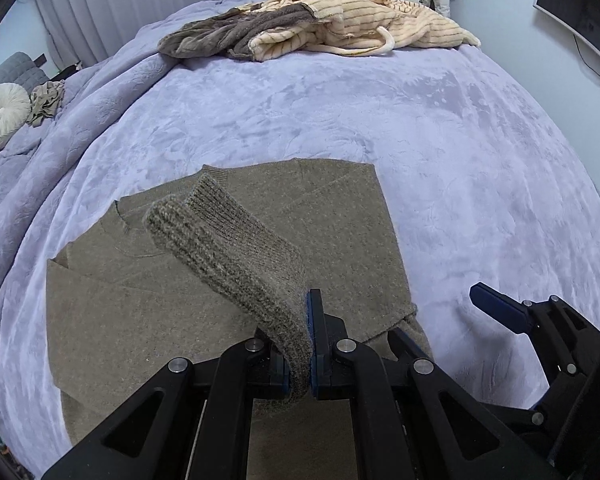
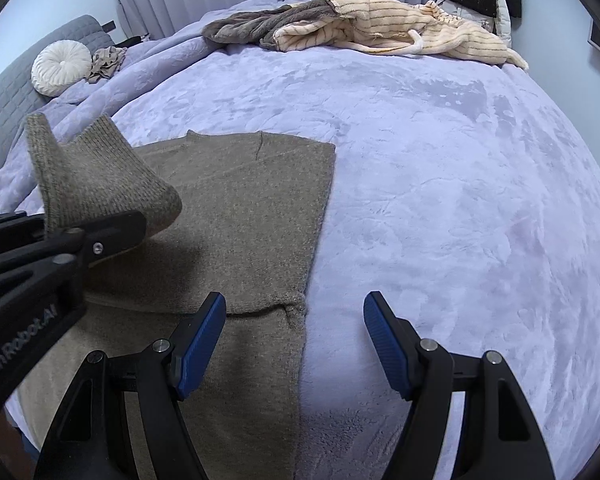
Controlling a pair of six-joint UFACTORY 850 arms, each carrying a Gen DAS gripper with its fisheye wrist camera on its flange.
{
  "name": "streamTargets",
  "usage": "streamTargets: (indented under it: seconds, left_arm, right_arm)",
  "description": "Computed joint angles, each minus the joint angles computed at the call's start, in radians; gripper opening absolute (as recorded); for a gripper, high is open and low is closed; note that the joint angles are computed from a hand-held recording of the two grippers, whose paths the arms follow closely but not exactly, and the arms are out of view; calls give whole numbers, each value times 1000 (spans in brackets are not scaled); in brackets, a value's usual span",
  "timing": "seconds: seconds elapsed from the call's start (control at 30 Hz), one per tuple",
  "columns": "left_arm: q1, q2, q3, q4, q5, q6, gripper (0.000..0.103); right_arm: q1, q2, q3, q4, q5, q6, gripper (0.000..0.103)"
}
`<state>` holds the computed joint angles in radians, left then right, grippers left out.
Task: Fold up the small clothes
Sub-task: 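Lift the sleeve with the left gripper and carry it across the sweater body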
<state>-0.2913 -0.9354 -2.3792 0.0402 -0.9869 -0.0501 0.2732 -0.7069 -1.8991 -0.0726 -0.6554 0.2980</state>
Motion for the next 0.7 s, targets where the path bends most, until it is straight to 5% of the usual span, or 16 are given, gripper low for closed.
streamTargets:
  seconds: [0.7]
  left_arm:
    - [12,-103,-87,-115,-36,1,7]
  right_arm:
    - [-39,55,103,-43,26,51,75]
